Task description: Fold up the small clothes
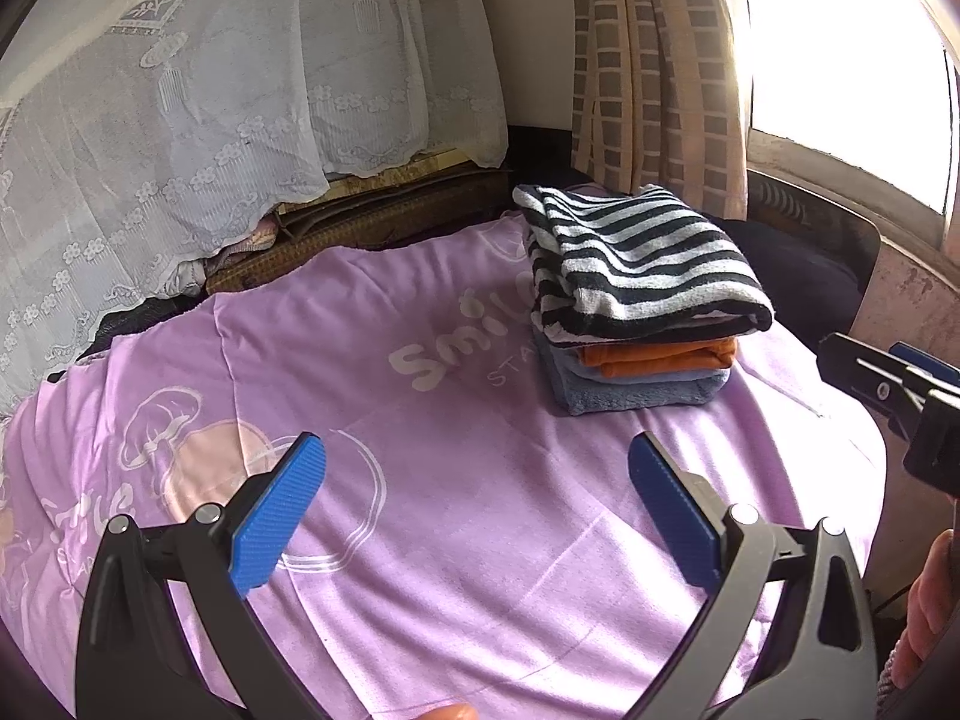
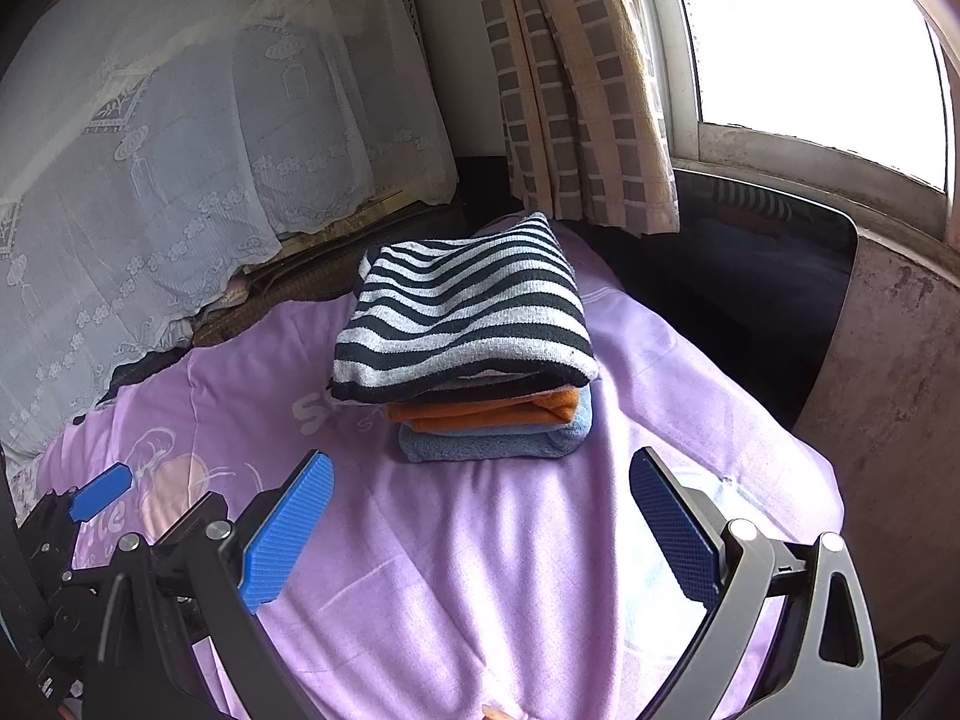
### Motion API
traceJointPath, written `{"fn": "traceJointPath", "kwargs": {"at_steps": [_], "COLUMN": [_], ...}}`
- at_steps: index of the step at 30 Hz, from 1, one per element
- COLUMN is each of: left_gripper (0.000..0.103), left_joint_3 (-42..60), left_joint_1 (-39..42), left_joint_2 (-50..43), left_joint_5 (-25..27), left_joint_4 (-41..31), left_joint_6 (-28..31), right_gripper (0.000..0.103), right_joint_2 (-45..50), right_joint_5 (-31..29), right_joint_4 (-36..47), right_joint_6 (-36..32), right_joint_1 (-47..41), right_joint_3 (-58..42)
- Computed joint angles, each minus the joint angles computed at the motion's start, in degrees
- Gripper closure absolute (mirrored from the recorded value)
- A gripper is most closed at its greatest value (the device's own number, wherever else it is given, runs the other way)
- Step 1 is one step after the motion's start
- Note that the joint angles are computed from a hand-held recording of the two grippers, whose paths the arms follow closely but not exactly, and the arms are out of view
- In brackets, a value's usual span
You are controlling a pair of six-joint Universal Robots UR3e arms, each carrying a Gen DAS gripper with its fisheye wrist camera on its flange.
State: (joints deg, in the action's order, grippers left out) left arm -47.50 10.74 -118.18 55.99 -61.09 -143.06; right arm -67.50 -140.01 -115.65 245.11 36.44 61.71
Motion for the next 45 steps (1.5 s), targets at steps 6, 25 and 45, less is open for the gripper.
{"fn": "traceJointPath", "kwargs": {"at_steps": [6, 25, 45], "left_gripper": [0.005, 0.005, 0.005], "left_joint_3": [-1.38, -1.77, -1.70], "left_joint_1": [0.08, -0.12, -0.11], "left_joint_2": [0.86, 1.22, 1.17], "left_joint_5": [-0.23, -0.03, -0.03], "left_joint_4": [0.83, 1.05, 1.02], "left_joint_6": [0.21, -0.07, -0.04], "right_gripper": [0.004, 0.004, 0.004], "right_joint_2": [0.64, 1.53, 1.42], "right_joint_5": [-0.12, -1.01, -1.29], "right_joint_4": [0.38, 0.89, 1.26], "right_joint_6": [-0.49, -0.80, -0.86], "right_joint_1": [0.55, 1.33, 1.47], "right_joint_3": [-0.93, -2.50, -2.87]}}
